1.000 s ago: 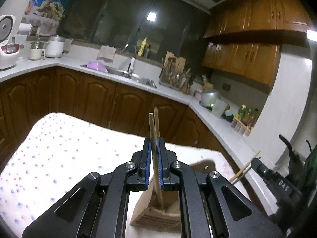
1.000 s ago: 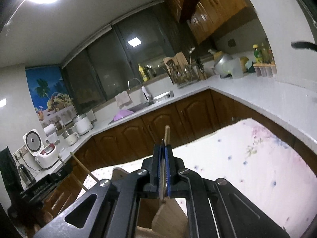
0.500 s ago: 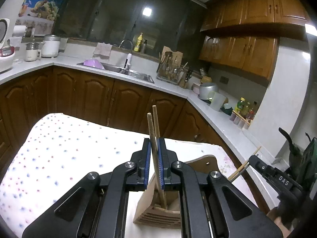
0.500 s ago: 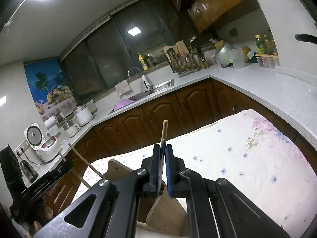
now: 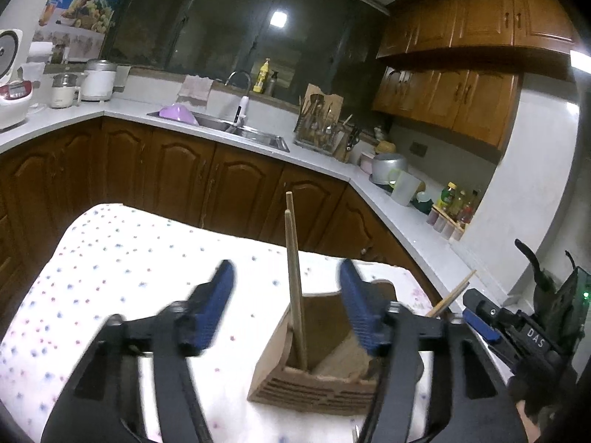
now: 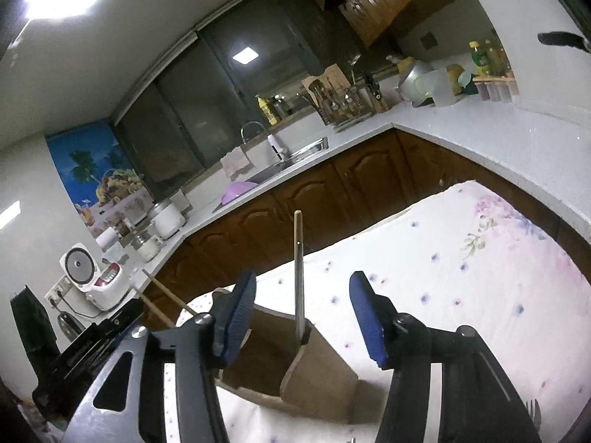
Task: Organize utensils
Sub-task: 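Lower the chopsticks into the holder and open both tools, then move both tools back toward the remaining utensils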
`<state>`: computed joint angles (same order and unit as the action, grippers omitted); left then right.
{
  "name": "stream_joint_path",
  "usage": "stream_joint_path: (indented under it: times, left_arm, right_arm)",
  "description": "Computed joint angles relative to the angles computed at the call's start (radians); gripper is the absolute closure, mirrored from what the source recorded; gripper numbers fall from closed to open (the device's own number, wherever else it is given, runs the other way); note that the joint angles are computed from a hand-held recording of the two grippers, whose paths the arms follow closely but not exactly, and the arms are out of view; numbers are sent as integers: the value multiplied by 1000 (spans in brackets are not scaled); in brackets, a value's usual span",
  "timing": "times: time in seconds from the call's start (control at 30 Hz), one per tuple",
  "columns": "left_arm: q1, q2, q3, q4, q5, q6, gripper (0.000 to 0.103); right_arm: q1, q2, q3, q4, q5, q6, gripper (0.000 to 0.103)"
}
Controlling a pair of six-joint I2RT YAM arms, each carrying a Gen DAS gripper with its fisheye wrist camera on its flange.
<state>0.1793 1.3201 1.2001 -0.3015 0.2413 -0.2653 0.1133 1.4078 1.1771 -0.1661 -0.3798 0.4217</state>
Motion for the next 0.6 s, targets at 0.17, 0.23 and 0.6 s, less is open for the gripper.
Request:
stream_joint_path:
  times: [0.17,0.23,0.6]
  left_arm:
    - [16,-81,-46,-47,4,5,14]
    - [32,-119,-67,-91,13,19,12]
    - [97,-372,-219,-313,50,104,11]
  right_arm:
    - [-14,-55,-42,-10,-60,6,27]
    - [-13,-93,-69,-24,-68,-9,22]
    - [-22,-360,-224,-257,-91,-168,17]
